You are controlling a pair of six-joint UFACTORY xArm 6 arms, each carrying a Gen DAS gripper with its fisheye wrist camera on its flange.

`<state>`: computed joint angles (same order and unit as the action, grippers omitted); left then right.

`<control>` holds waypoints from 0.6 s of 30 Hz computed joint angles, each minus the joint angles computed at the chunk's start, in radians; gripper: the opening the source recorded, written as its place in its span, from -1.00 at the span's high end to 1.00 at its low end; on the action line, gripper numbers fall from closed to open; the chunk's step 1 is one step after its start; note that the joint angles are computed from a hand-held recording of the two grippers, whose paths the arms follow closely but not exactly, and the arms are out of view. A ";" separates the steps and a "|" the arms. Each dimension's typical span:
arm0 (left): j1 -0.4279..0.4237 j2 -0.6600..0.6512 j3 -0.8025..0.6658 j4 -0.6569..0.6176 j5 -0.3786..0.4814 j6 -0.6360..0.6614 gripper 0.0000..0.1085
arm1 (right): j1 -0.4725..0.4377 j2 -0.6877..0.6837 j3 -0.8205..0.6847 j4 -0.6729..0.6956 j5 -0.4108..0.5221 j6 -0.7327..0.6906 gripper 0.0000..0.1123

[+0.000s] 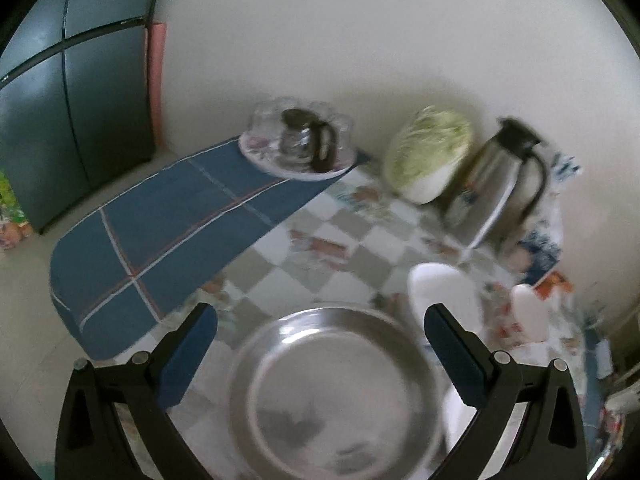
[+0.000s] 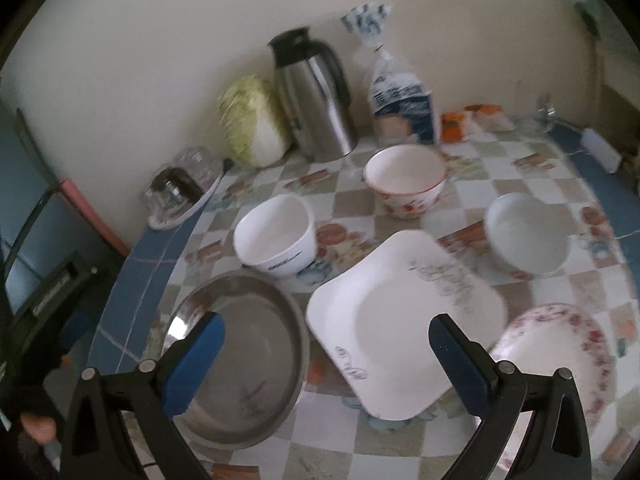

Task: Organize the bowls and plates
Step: 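Close the left tool on the steel tray rim while the right tool grips another rim point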

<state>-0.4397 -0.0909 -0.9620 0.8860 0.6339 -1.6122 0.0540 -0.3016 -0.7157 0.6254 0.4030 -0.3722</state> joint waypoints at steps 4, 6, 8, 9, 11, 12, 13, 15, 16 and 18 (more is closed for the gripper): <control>0.046 -0.001 0.038 -0.043 0.010 0.054 -0.90 | 0.014 0.055 -0.017 0.004 0.023 -0.001 -0.83; 0.080 -0.013 0.075 -0.081 -0.012 0.060 -0.90 | 0.025 0.070 -0.018 0.021 0.022 -0.007 -0.83; 0.108 -0.032 0.114 -0.099 -0.042 0.061 -0.90 | 0.034 0.087 -0.028 0.041 0.043 -0.013 -0.83; 0.114 -0.026 0.117 -0.109 -0.045 0.068 -0.90 | 0.040 0.098 -0.030 0.037 0.044 -0.006 -0.83; 0.129 -0.024 0.133 -0.141 -0.055 0.105 -0.90 | 0.060 0.107 -0.022 0.005 0.034 0.024 -0.83; 0.135 -0.017 0.137 -0.164 -0.058 0.126 -0.90 | 0.065 0.109 -0.019 -0.008 0.040 0.037 -0.83; 0.140 -0.013 0.142 -0.185 -0.061 0.144 -0.90 | 0.067 0.115 -0.022 -0.012 0.052 0.046 -0.81; 0.150 -0.002 0.150 -0.243 -0.083 0.193 -0.90 | 0.070 0.126 -0.025 0.027 0.080 0.038 -0.75; 0.154 0.003 0.154 -0.264 -0.091 0.207 -0.90 | 0.070 0.132 -0.026 0.040 0.089 0.033 -0.66; 0.158 0.015 0.156 -0.300 -0.102 0.229 -0.90 | 0.075 0.135 -0.020 0.028 0.092 0.046 -0.49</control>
<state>-0.2815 -0.0756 -0.8062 0.5859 0.5320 -1.3830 0.1292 -0.1668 -0.7354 0.6530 0.4953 -0.3266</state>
